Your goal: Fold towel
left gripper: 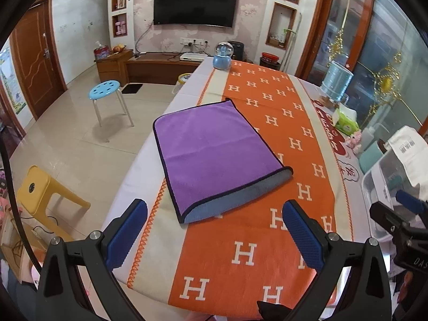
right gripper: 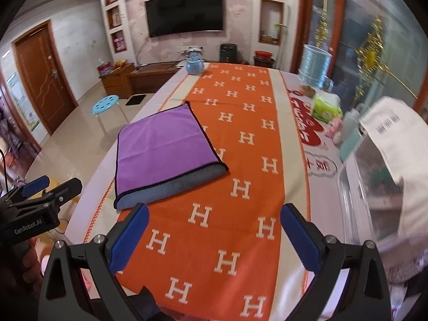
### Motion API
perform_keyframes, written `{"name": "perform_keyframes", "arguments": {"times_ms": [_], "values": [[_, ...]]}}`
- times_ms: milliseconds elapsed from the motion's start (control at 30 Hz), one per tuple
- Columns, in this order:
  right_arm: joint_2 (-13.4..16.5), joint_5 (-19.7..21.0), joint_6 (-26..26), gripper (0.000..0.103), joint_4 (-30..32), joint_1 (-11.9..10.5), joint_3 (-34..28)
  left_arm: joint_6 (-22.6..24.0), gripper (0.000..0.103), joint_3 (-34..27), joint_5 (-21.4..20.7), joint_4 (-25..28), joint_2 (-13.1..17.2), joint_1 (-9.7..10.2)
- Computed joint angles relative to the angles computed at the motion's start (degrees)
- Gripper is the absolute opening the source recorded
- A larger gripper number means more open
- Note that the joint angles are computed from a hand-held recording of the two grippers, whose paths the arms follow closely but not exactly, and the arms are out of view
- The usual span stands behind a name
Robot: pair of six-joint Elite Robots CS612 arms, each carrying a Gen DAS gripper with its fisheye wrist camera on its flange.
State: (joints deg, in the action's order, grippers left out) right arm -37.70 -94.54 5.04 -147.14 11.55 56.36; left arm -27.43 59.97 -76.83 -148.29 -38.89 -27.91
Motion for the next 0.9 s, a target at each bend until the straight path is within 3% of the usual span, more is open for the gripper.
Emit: {"name": "perform_keyframes", "arguments": {"times_ms": [267,467,700,900], "values": [[4.66,5.26,-8.86,0.099,3.07,-1.56,-8.0,-3.24,0.101,-5.39,-0.67,5.33,3.03,0.08],[9.77,8.99,-15.39,0.099,7.45,-2.65,-16.46,-4.99,0.101,-9.69,1.01,9.55,5.93,0.29],[17.95,10.51,-20.61,0.099,15.89,-3.14,-30.26,-5.78,0.101,-13.57,1.32,12.84,9.04,1.13],[27.71,12.44,-25.83,0.099,27.54,-3.41,-47.62,-3.85,0.101,-16.49,0.19,13.88,12.09,1.9]]}}
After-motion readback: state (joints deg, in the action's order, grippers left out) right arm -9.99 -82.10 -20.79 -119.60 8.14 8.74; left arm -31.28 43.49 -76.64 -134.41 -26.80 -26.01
